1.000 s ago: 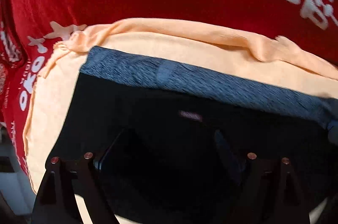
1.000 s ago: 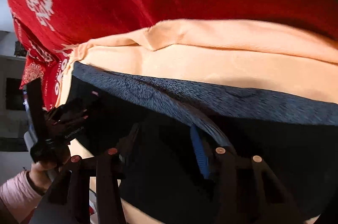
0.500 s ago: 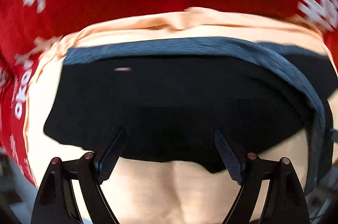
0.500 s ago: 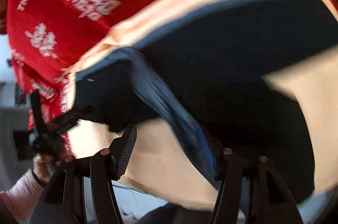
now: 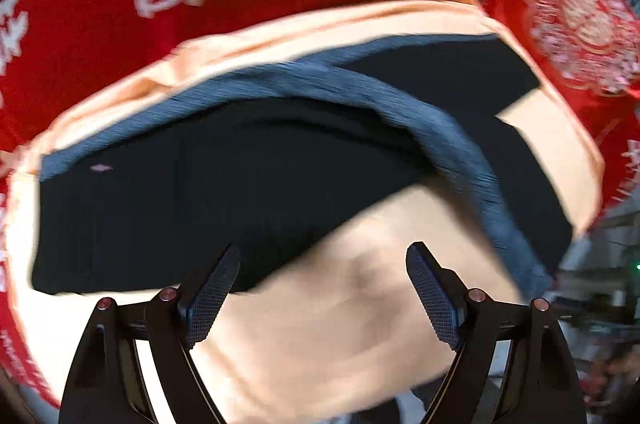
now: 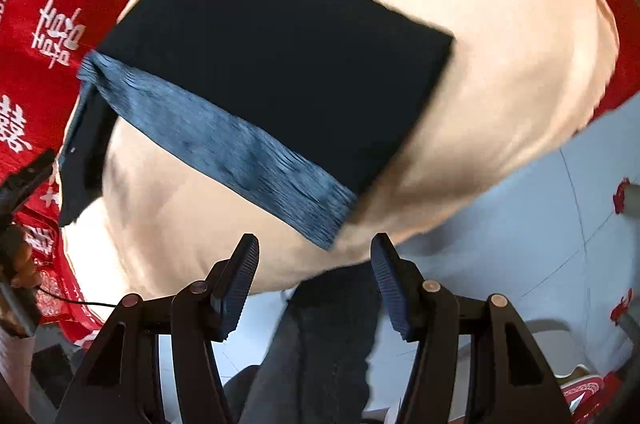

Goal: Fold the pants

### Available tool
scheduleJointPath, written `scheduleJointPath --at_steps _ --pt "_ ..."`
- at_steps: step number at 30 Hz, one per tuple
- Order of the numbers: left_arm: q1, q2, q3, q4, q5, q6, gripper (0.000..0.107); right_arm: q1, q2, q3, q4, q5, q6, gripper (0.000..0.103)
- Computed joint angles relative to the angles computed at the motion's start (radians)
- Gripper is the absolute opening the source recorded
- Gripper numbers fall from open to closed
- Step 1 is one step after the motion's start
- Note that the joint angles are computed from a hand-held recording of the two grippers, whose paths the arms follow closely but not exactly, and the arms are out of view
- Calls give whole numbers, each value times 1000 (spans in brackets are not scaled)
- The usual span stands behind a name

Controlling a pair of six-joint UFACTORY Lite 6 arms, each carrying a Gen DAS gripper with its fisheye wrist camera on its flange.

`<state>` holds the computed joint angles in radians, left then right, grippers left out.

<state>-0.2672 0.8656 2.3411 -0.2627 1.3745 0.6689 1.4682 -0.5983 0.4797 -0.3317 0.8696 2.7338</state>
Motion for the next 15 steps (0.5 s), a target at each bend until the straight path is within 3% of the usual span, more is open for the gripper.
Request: scheduleJointPath --at_steps 2,7,11,13,15 --pt "-43 -93 -191 -31 -48 -5 86 26 3 -22 -31 -16 43 62" --pt "-182 -208 -488 -75 -170 -47 86 81 -46 -100 -115 -35 113 62" --pt "-266 -219 -574 -101 -233 -112 86 119 -122 -183 -218 -64 188 58" --pt "-291 -202 -566 -112 -231 -147 86 183 -163 -220 -275 -49 275 50" --pt "-312 -192 -559 -107 -239 -177 86 261 -205 -251 -340 -16 380 49"
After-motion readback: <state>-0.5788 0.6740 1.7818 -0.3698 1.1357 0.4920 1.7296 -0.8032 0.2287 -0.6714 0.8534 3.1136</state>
